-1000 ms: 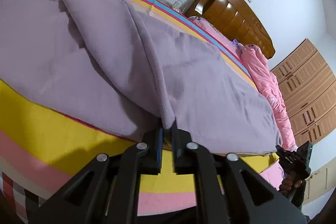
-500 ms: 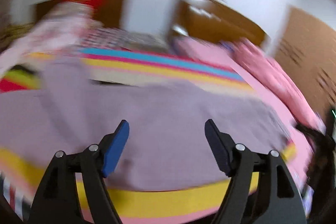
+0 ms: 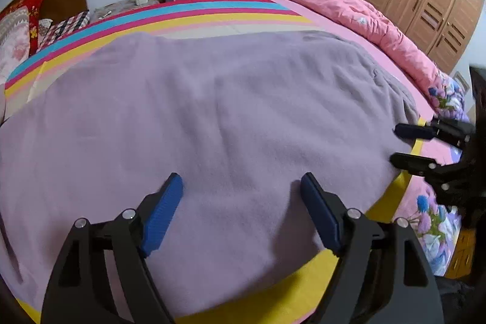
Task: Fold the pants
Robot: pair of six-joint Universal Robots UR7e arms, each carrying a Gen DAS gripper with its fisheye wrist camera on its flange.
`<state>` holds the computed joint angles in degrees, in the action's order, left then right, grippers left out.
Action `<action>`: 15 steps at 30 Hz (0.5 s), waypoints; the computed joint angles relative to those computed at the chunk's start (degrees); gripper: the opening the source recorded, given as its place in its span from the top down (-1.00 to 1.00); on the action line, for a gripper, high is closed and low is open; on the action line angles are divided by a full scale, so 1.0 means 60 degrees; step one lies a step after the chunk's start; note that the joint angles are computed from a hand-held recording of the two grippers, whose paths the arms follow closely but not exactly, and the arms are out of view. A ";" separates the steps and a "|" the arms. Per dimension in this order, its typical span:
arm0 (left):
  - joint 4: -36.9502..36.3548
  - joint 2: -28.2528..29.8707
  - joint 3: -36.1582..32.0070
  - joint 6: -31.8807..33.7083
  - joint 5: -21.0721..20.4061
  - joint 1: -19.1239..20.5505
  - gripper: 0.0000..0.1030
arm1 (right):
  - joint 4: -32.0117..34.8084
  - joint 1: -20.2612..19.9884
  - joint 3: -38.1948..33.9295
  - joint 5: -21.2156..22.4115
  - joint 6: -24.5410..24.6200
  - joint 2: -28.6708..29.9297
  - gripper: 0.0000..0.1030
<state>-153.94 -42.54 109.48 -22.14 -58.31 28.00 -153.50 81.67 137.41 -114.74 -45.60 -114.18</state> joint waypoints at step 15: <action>-0.1539 0.1186 -0.0551 0.1865 -0.0924 -0.0404 -0.55 | 0.5399 0.0993 -0.6528 0.0451 0.1821 0.5965 -0.40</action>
<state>-163.17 -35.42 106.17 -10.95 -63.85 25.58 -121.11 87.63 98.24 -112.03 -34.67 -78.39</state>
